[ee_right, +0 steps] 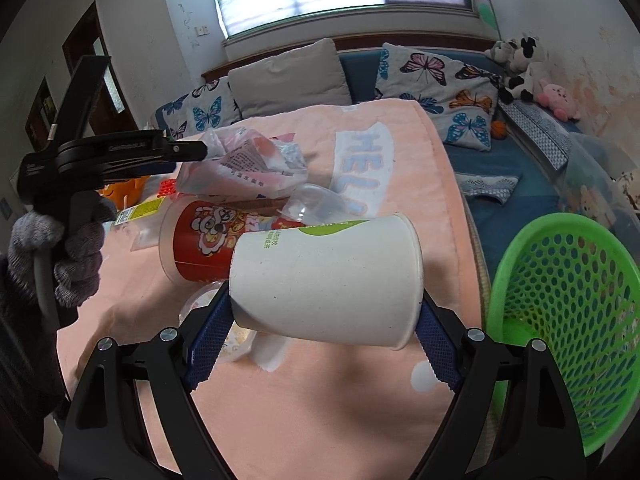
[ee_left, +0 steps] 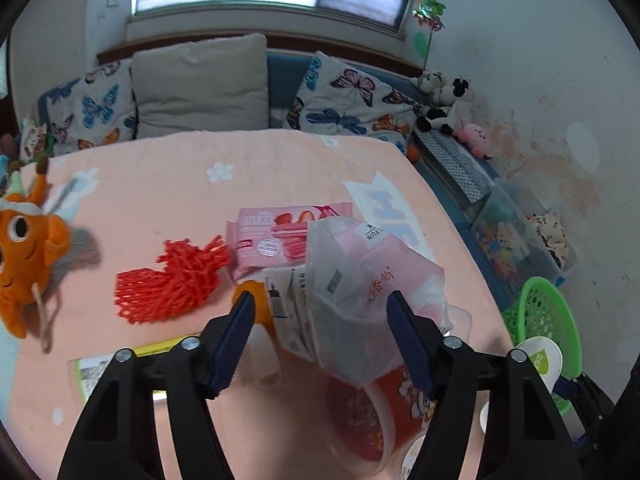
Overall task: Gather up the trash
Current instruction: 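Carry the white cup over the green basket and open the right gripper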
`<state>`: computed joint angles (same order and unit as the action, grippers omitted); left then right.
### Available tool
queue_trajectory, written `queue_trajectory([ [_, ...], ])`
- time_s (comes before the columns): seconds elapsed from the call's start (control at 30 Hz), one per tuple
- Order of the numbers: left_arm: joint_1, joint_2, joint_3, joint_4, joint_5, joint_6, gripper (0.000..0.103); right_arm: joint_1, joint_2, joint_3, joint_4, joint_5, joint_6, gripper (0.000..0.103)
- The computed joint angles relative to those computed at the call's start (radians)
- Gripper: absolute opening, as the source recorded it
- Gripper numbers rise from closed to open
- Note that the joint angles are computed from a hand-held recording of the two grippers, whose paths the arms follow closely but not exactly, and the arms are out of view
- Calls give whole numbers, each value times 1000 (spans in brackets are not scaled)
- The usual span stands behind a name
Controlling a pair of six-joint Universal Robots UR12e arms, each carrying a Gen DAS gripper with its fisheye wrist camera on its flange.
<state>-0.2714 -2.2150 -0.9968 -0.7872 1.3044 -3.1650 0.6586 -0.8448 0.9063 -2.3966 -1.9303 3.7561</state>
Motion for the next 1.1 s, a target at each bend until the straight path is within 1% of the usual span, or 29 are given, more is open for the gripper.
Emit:
queue_trajectory([
  [0.07,4,-6,6,-13,-29,-4,61,-1,-5,8,-5,1,4,84],
  [0.1,6,-10,11,-22,-44,-4,57,-2,-8,14,-7,-2,5,84],
  [0.13,5,-12,14,-29,-50,-3,55,-2,-10,17,-8,-3,7,84],
  [0.2,5,-15,17,-36,-60,4,45,-3,-16,28,-11,-7,10,84],
  [0.23,5,-14,17,-39,-67,7,42,-4,-20,35,-14,-9,12,84],
  [0.3,5,-13,11,-29,-77,6,32,-6,-27,46,-19,-13,19,84],
  [0.43,5,1,-11,0,-79,-4,23,-5,-41,69,-30,-29,37,84],
  [0.53,1,19,-34,33,-56,5,21,-5,-56,92,-37,-45,54,84],
  [0.6,-5,37,-56,69,-40,19,19,-3,-65,107,-40,-58,59,84],
  [0.7,-8,60,-82,107,-33,29,17,-1,-83,133,-40,-86,72,84],
  [0.83,-11,93,-117,154,-55,38,16,0,-119,189,-44,-126,112,84],
  [0.93,-15,114,-139,178,-84,42,16,-2,-142,224,-37,-149,140,84],
  [1.1,-36,134,-161,186,-123,67,15,-10,-186,297,-9,-182,207,84],
])
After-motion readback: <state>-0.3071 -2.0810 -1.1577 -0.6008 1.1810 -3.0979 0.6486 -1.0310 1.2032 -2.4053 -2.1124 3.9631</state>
